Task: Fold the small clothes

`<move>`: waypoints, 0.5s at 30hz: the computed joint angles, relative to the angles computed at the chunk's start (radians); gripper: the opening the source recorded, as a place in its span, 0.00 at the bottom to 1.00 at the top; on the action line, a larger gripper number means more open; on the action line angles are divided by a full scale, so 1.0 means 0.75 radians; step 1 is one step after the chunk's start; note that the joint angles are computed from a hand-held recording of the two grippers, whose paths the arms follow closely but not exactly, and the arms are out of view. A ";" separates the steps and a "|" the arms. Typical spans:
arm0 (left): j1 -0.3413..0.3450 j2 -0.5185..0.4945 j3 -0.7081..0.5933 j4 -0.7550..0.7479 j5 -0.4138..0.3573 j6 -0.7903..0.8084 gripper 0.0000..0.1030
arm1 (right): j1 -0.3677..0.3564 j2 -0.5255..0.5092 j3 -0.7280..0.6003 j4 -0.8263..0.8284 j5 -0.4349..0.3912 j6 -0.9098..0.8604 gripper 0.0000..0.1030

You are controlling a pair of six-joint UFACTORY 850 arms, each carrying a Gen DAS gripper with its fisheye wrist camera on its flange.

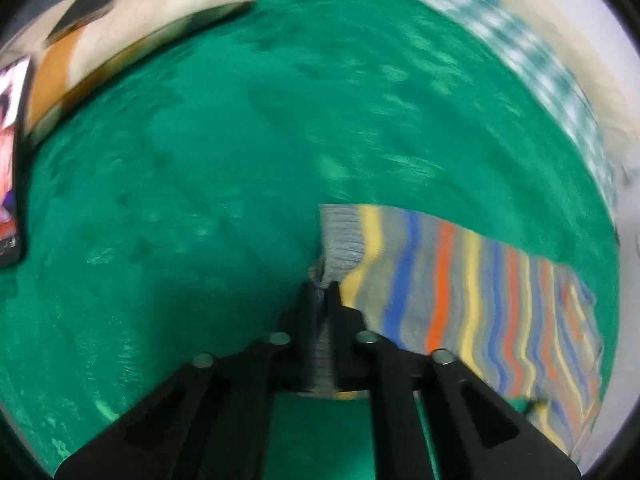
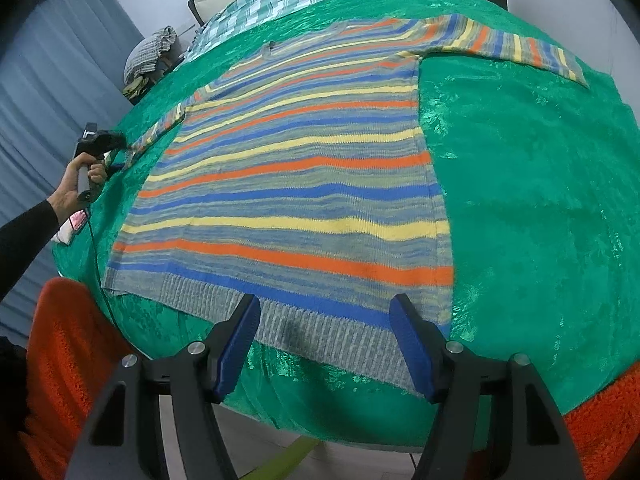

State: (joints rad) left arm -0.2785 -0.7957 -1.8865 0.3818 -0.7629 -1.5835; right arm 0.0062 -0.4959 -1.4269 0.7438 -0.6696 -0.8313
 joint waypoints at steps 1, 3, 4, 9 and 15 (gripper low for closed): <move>0.001 0.023 0.032 0.035 -0.006 -0.088 0.07 | 0.000 0.003 0.002 0.000 0.005 0.001 0.65; -0.020 0.044 0.031 0.118 -0.141 -0.176 0.16 | -0.004 0.012 0.008 0.015 0.019 -0.011 0.65; -0.031 0.064 0.045 0.128 -0.158 -0.160 0.42 | -0.007 0.018 0.014 0.029 0.028 -0.021 0.65; -0.198 0.244 0.247 0.309 -0.088 -0.167 0.88 | -0.029 0.036 0.022 0.094 0.077 -0.055 0.65; -0.367 0.250 0.319 0.175 0.111 0.045 0.89 | -0.044 0.022 -0.033 -0.083 0.259 0.137 0.68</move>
State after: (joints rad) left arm -0.5533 -0.6081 -1.6470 0.5134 -0.6797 -1.5501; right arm -0.0269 -0.4795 -1.4518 0.6814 -0.4753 -0.7283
